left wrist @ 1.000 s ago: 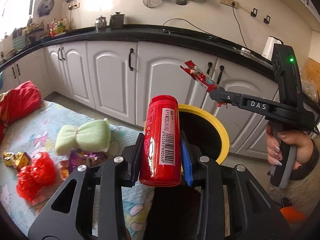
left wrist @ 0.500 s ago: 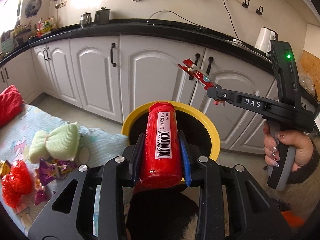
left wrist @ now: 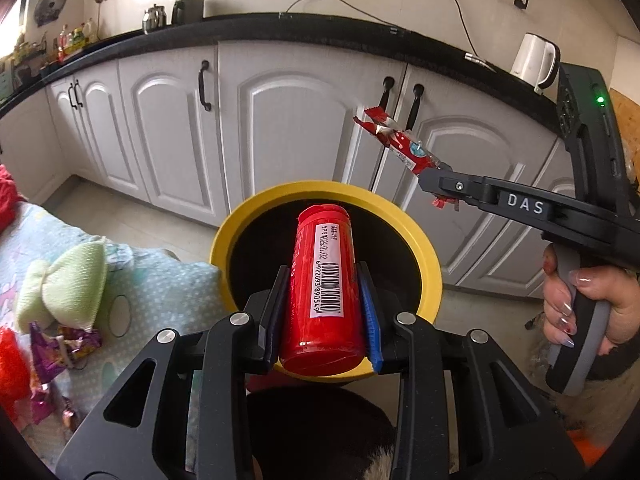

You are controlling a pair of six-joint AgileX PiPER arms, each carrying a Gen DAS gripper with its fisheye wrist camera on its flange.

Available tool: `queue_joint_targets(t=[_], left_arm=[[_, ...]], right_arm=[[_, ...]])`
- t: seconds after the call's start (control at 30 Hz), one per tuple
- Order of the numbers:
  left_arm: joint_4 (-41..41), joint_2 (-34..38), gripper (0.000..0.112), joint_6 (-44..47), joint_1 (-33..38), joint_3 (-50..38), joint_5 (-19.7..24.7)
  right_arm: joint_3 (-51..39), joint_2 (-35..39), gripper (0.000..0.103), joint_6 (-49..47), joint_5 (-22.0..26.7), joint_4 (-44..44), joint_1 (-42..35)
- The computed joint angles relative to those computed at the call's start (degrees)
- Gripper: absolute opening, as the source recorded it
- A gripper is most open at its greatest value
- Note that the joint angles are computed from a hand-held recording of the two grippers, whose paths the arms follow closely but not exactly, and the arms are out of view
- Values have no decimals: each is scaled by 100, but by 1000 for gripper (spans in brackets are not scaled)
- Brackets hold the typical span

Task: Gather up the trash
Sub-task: 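Carry the red can and candy wrapper over the yellow bin with both tools, then open both tools to drop the can and wrapper into the bin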

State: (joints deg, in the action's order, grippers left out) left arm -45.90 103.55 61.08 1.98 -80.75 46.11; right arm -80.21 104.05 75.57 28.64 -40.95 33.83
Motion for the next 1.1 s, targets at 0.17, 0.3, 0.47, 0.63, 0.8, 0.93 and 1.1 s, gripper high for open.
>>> queue_joint_targets(t=[0.17, 0.3, 0.47, 0.63, 0.8, 0.93, 1.1], left_arm=[[127, 256, 25, -181, -134, -138, -67], [182, 444, 25, -287, -213, -223, -105], [229, 631, 25, -401, -287, -336, -131], [141, 739, 25, -435, -304, -340, -244], [123, 724, 47, -478, -306, -282, -435], [95, 645, 59, -457, -268, -199, -553], [36, 489, 87, -437, -153, -95, -623]], right_arm=[[31, 83, 18, -263, -106, 332, -115], [26, 159, 18, -420, -150, 539, -177], [9, 272, 18, -485, -167, 720, -231], [8, 353, 21, -357, -240, 774, -324], [130, 345, 43, -96, -316, 704, -406], [144, 332, 47, 60, -246, 576, -376], [103, 281, 55, 409, -41, 151, -250]])
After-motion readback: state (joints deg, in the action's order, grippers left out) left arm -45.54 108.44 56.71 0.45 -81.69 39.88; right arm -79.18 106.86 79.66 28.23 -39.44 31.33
